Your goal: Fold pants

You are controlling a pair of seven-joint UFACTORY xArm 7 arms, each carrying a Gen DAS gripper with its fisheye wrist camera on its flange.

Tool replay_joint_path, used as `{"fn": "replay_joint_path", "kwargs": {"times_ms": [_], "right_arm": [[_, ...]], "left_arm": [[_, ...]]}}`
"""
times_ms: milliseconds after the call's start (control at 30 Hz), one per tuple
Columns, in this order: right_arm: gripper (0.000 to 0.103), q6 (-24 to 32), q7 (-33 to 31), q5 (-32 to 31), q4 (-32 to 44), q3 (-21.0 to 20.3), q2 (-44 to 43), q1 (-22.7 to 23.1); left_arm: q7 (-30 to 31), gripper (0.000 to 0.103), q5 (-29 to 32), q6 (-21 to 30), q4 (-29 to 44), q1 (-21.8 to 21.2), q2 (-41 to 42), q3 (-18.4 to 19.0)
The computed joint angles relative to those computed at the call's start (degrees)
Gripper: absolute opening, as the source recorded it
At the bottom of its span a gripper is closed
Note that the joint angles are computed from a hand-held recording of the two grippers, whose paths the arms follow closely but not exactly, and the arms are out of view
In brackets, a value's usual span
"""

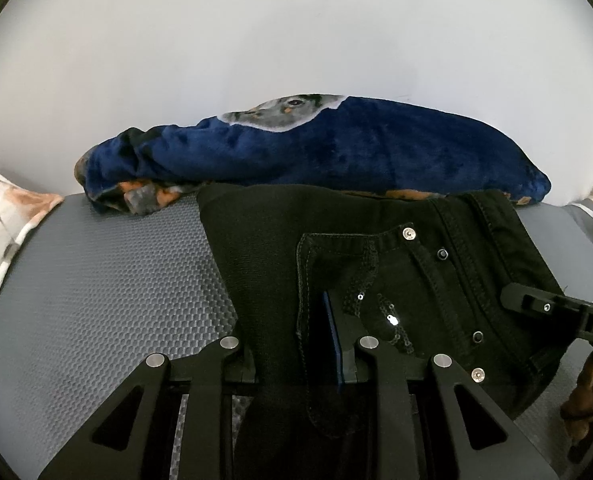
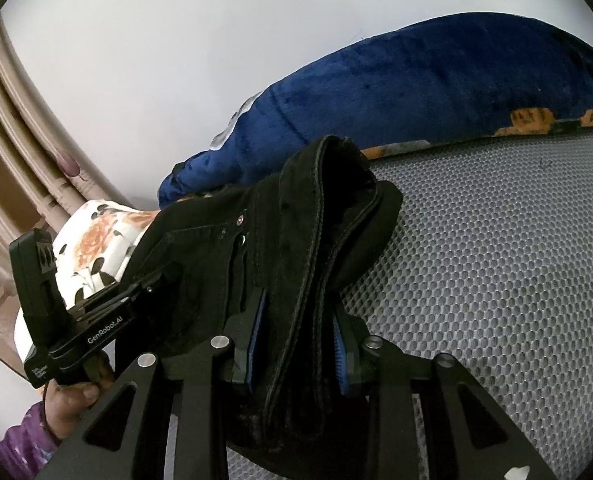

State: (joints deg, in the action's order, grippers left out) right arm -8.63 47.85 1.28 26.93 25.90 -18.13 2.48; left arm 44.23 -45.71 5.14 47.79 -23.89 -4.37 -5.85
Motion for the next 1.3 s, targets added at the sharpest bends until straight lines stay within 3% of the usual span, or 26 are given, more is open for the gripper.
{"fn": "replay_joint_path", "kwargs": {"times_ms": [367,1000,1300], "right_arm": [[0.027,0.06,1.08,-0.72,1.16,5.54,0.82,-5.58],[0.027,2.99,9.35,-8.04,3.13,21.38,-1.56,-22.56],[0.027,3.32,12.49,-11.7,2.94,21.99,-2.46,-23.88]], "left_arm": [[2.75,0.025,-2.99,-0.6,0.58,0.05,0.68,-0.3],[9.82,0.027,-10.79,-3.16,1.17,0.21,1.87,-1.46],[10.15,0.027,-11.12,-3.62,1.11,0.46,1.89,-1.78]]}}
